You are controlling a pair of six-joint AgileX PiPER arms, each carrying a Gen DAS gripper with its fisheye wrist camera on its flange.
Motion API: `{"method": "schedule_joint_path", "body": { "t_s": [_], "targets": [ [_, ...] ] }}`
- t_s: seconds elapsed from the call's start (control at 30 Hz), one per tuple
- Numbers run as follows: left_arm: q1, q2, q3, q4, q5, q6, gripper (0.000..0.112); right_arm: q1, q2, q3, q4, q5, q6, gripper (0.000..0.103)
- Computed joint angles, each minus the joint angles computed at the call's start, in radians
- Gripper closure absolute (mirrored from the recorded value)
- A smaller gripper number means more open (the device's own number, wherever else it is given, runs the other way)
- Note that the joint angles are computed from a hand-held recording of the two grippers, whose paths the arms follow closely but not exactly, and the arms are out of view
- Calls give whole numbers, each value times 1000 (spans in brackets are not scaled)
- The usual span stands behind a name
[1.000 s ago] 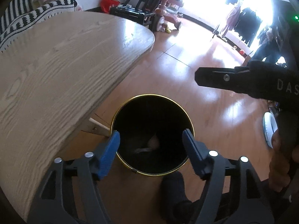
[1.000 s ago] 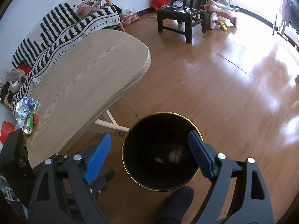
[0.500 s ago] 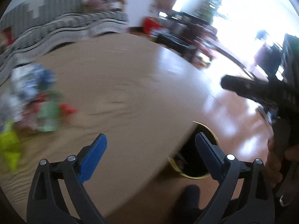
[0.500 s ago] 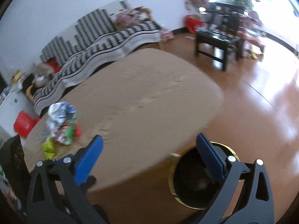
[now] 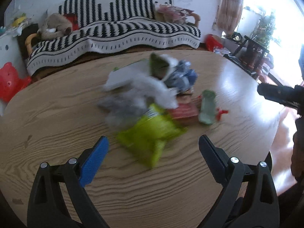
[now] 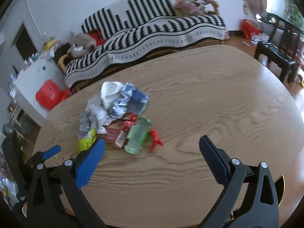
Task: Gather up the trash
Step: 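Grasp green tray with right tool while left tool grasps yellow snack bag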
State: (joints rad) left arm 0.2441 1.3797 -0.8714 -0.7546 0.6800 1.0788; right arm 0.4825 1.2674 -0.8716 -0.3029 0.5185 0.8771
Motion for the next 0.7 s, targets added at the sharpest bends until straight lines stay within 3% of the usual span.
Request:
{"method": "schedule_joint_path", "body": {
  "t_s": [0.13,0.3,0.5,0.7],
  "targets": [
    [49,29,0,-48,28,101,19,4,112,-55,24,-30,-20,7],
    [23,98,10,-76,-43,194,19,4,204,-97,56,-49,-55,9],
    [-99,172,12,-36,-183,178,19,-5,294,-142,104,-51,-119,12],
    [-116,247,-47,13,-175,75,20,-10,401,-210,145,-33,-178,30]
  ]
}}
